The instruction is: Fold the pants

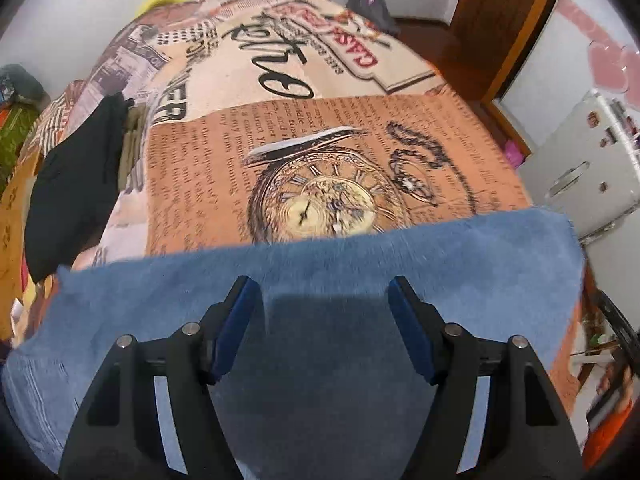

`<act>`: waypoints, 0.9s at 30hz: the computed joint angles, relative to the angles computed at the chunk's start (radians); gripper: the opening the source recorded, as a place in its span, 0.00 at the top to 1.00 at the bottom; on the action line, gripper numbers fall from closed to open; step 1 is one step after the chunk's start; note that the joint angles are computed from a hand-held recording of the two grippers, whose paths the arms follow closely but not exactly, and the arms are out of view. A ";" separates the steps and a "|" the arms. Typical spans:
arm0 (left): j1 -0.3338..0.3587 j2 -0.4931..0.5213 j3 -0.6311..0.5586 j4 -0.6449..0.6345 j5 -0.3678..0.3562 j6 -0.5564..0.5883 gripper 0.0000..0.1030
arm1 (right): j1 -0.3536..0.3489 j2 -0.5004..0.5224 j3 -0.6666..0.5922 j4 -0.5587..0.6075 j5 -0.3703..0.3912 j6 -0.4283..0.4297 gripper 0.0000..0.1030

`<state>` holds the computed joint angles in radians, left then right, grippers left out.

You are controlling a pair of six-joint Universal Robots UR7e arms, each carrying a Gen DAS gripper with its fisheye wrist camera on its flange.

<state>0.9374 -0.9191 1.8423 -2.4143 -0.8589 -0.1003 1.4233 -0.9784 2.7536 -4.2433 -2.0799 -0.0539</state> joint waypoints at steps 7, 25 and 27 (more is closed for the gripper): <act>-0.010 0.106 -0.072 0.015 0.100 0.021 0.33 | -0.049 0.040 0.058 -0.102 0.072 0.039 0.47; -0.153 0.121 0.080 -0.050 -0.205 0.085 0.34 | -0.044 0.035 -0.021 0.014 0.213 0.076 0.37; -0.159 0.133 0.090 -0.058 -0.201 0.076 0.34 | -0.055 0.047 -0.032 0.017 0.213 0.110 0.37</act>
<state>0.7786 -0.7857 1.9322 -2.4721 -1.0597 -0.0238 1.3680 -0.9317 2.7212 -4.2267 -1.8671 0.0557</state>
